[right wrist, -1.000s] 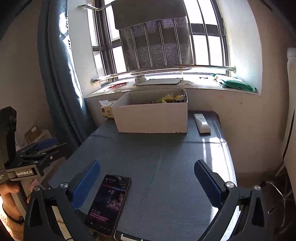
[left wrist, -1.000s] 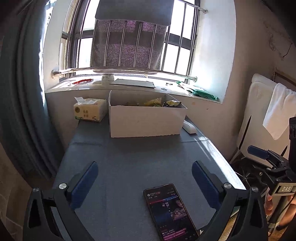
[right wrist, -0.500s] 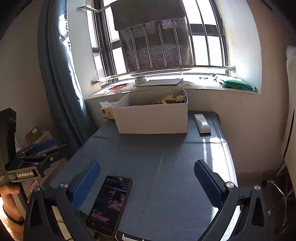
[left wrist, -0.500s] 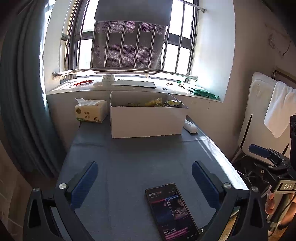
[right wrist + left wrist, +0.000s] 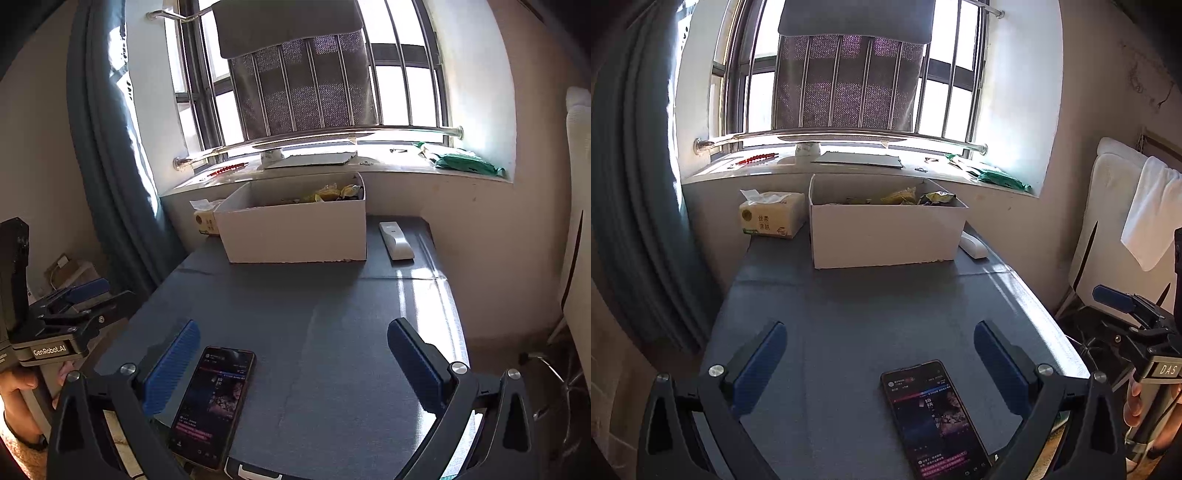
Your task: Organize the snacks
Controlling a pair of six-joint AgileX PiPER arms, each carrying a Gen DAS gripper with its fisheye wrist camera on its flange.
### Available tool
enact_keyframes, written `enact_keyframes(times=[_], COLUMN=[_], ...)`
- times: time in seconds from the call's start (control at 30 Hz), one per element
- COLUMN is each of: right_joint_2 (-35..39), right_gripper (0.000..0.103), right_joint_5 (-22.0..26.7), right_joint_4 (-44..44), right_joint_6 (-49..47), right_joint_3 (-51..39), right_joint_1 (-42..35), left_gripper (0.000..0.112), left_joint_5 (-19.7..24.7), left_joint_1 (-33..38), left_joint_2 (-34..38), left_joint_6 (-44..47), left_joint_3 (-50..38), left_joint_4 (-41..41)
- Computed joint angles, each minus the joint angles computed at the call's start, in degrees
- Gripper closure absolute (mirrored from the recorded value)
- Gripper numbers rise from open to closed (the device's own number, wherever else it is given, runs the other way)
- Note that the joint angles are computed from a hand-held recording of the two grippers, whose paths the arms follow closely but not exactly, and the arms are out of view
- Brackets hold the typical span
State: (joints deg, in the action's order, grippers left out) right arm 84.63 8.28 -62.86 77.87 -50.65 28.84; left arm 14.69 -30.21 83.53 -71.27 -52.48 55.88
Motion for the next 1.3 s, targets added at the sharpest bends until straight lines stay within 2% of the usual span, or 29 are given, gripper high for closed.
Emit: enact_keyframes(times=[0.1, 0.37, 0.63, 1.3], right_joint_2=[0.39, 0.41, 0.35, 0.16], right_gripper=[0.0, 0.0, 0.0, 0.0], right_joint_5=[-0.2, 0.41, 0.44, 0.71], right_joint_4=[1.27, -2.03, 0.47, -3.52], right_joint_6=[-1.29, 1.53, -1.18, 2.65], right_joint_3=[-0.1, -0.21, -0.43, -0.03], right_joint_1=[-0.02, 0.72, 0.61, 0.8], left_gripper=[0.009, 0.009, 0.009, 0.009], left_joint_5=[0.25, 0.21, 0.23, 0.01], left_joint_1=[-0.04, 0.08, 0.15, 0.53], left_joint_2=[0.26, 0.32, 0.19, 0.3], left_joint_6=[0.37, 1.32, 2.32, 4.2], left_joint_3=[-0.05, -0.03, -0.04, 0.08], left_joint_4=[-0.19, -0.85, -1.79, -3.31])
